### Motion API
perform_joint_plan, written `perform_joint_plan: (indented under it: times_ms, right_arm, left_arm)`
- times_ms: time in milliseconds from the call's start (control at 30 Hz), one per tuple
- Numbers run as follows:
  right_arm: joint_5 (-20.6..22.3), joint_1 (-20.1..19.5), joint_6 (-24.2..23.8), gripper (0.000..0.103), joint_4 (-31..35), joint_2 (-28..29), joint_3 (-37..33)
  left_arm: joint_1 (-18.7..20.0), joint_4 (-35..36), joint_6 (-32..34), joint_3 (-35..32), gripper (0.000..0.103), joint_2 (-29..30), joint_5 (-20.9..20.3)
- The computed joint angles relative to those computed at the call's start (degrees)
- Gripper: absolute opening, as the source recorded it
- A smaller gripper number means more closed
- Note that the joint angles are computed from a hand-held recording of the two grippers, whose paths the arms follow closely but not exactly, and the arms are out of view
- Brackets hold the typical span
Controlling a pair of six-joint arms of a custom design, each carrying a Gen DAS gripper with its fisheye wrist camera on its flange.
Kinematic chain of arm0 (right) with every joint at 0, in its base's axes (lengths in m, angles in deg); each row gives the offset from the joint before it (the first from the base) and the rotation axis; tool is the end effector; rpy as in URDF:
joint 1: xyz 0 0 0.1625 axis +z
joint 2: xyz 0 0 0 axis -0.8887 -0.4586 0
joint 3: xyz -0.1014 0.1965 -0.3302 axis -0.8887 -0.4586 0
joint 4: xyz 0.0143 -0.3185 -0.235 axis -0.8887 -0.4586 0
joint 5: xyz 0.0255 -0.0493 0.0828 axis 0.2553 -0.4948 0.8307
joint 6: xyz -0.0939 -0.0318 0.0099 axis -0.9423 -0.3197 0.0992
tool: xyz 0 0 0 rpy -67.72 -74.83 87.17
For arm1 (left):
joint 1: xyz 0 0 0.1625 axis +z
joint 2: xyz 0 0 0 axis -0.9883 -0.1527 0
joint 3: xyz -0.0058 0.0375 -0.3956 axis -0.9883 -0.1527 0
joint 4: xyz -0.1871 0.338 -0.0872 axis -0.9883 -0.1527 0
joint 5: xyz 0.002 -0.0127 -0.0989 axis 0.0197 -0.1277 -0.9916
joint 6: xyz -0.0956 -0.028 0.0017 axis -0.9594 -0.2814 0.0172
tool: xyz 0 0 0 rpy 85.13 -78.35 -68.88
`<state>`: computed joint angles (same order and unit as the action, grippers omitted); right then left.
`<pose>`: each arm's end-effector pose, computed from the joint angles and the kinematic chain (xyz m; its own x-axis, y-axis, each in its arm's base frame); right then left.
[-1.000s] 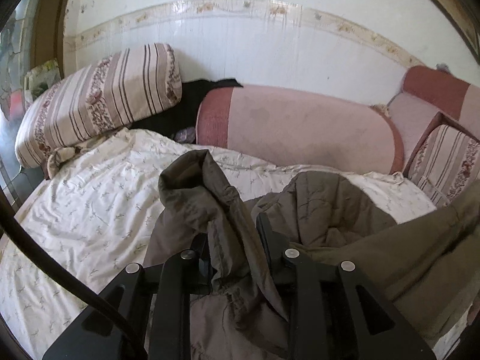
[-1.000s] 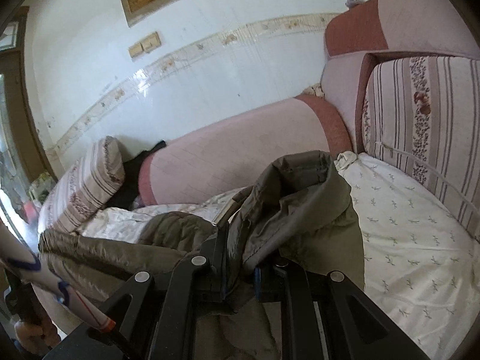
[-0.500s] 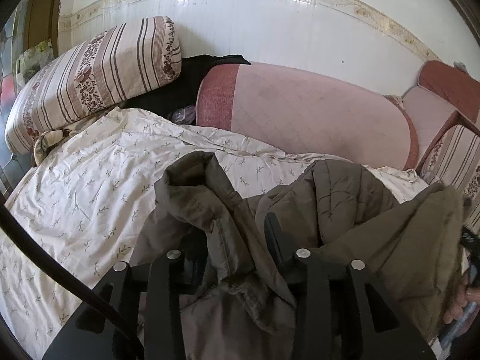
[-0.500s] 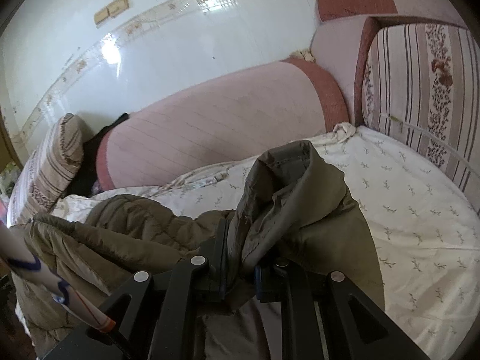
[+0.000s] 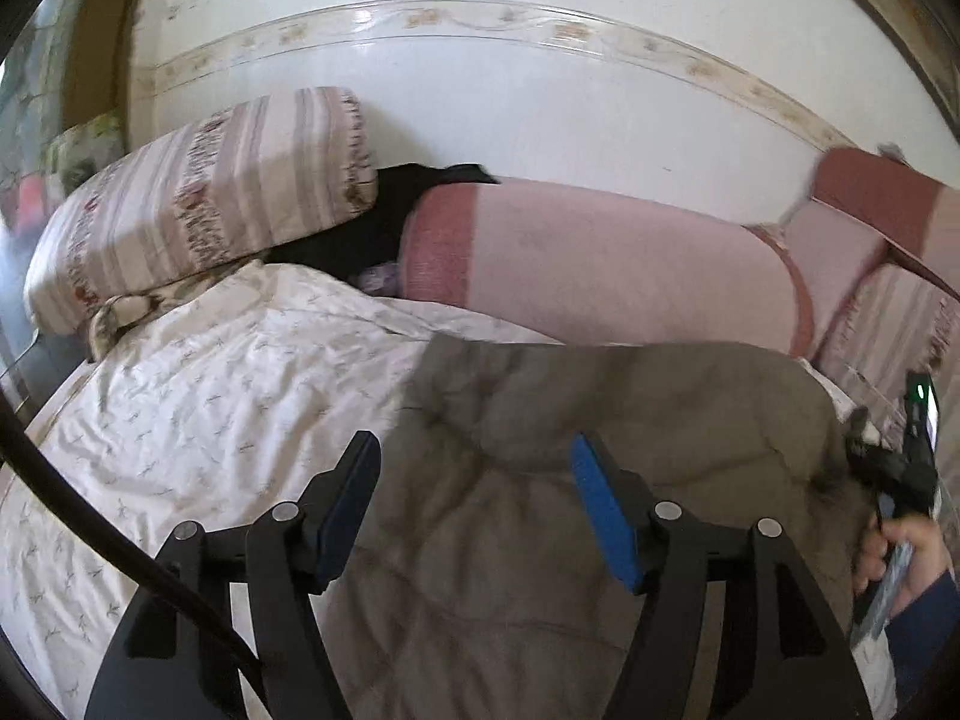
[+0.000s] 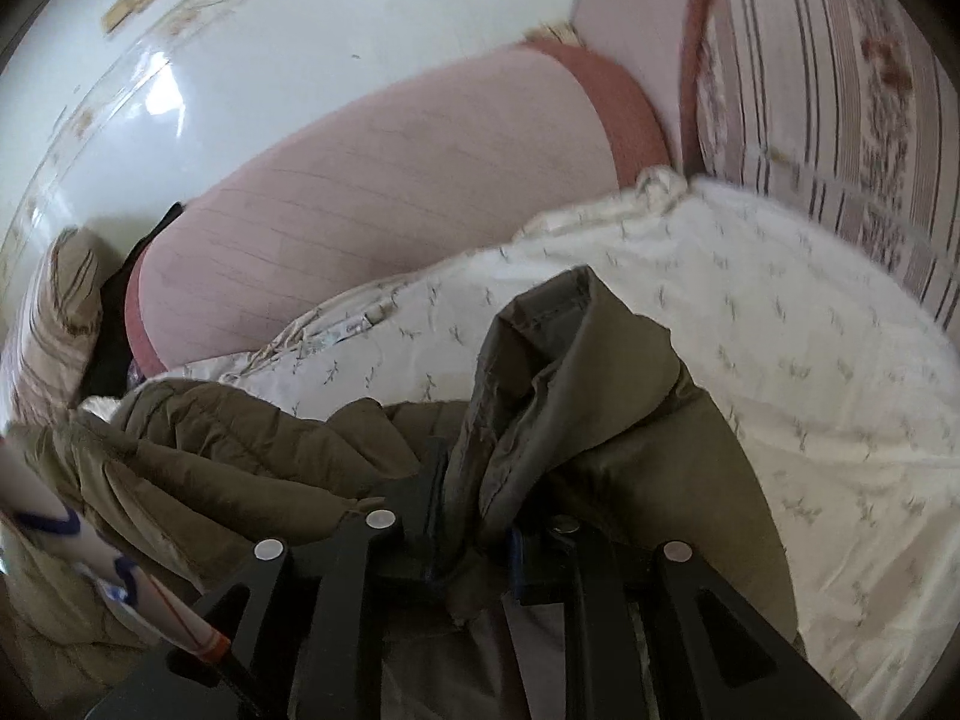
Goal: Fold large clothes
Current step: 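Lay the folded jacket down on the bed with both tools and open them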
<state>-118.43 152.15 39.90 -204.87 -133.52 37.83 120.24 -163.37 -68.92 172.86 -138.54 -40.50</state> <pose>0.0665 -0.4636 0.3416 -0.7744 0.5510 0.3110 -0.0312 0.4577 -0.8886 -0.3462 -0.5378 0.1968 -0.7159 0.3776 -0.5873 0.6884 0.5226 -0.5031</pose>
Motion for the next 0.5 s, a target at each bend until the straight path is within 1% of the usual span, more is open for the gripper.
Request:
perform_joint_plan:
  times_ms: [67, 133, 167, 200, 300, 333, 400, 433, 500]
  right_arm:
    - [3.06, -0.16, 1.82, 0.026, -0.01, -2.83, 2.05]
    - [4.12, 0.84, 1.36, 0.039, -2.54, -4.67, 4.11]
    - [3.59, 1.66, 0.94, 0.044, -3.65, -5.30, 4.86]
    - [1.74, 3.23, -0.22, 0.053, -6.00, -5.68, 5.78]
    - [-3.85, 8.03, -5.69, 0.053, -13.20, -5.63, 8.31]
    - [-4.20, 9.05, -6.04, 0.053, -13.39, -6.18, 9.40]
    - [-3.87, 10.69, -6.01, 0.053, -14.41, -6.51, 12.19]
    - [-2.89, 10.89, -5.84, 0.053, -14.21, -6.12, 13.40]
    - [-3.03, 10.63, -6.22, 0.053, -13.56, -4.07, 13.89]
  left_arm:
    - [-0.92, 0.14, 0.33, 1.06, 0.066, 0.38, -1.94]
    - [-2.09, 0.11, 1.26, 2.03, 0.066, 1.58, -3.42]
    - [-2.89, -0.74, 2.09, 2.65, 0.066, 2.66, -3.62]
    - [-3.59, -1.52, 3.08, 3.13, 0.066, 3.82, -3.99]
    - [-4.76, -4.15, 5.30, 2.64, 0.066, 7.87, -3.71]
    - [-4.92, -4.35, 5.37, 1.84, 0.066, 9.23, -3.01]
    - [-4.70, -2.55, 4.94, -0.76, 0.066, 11.96, -1.93]
    - [-4.20, -0.49, 4.25, -2.97, 0.066, 13.74, -1.33]
    - [-2.99, 2.86, 3.06, -5.86, 0.066, 15.65, -1.39]
